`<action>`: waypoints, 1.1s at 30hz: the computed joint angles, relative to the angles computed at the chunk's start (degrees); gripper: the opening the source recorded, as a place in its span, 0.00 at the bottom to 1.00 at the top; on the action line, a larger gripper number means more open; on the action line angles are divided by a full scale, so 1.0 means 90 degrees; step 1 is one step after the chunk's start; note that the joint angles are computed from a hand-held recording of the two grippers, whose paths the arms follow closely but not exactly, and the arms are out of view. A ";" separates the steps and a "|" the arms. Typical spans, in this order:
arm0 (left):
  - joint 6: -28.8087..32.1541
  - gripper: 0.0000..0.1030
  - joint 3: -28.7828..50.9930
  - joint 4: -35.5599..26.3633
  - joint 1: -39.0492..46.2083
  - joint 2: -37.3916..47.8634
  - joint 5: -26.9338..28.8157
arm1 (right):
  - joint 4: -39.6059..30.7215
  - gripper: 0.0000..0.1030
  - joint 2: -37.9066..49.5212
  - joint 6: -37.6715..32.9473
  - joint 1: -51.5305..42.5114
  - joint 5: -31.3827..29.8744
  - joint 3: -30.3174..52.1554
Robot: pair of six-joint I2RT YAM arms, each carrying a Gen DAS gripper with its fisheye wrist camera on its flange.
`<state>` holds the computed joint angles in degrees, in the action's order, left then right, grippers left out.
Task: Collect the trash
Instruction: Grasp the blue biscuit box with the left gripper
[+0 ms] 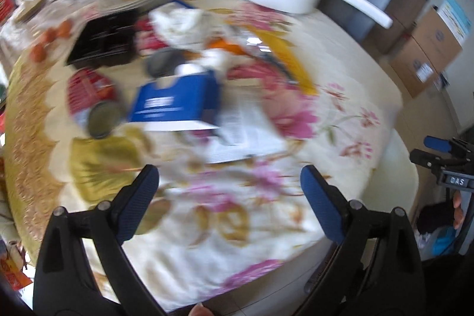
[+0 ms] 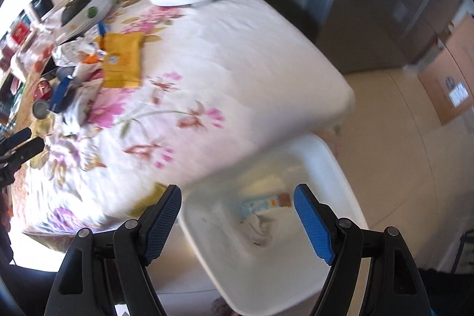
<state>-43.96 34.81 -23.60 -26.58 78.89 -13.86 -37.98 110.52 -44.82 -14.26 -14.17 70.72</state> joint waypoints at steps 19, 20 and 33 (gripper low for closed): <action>0.3624 0.99 0.1316 0.0057 0.2190 0.1477 0.1811 | 0.0114 0.78 0.0024 0.0601 0.1117 0.0074 -0.0129; 0.4091 0.99 0.1420 -0.0035 0.2126 0.1528 0.1714 | 0.0091 0.78 0.0043 0.0593 0.1091 0.0059 -0.0096; 0.6891 0.99 0.2947 -0.1536 0.1639 0.3060 0.0990 | 0.0008 0.78 0.0419 0.0691 0.1247 0.0197 0.0108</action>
<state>18.06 61.33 -37.42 -11.83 106.43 -4.95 -37.90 114.29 -38.60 -3.04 -12.40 71.69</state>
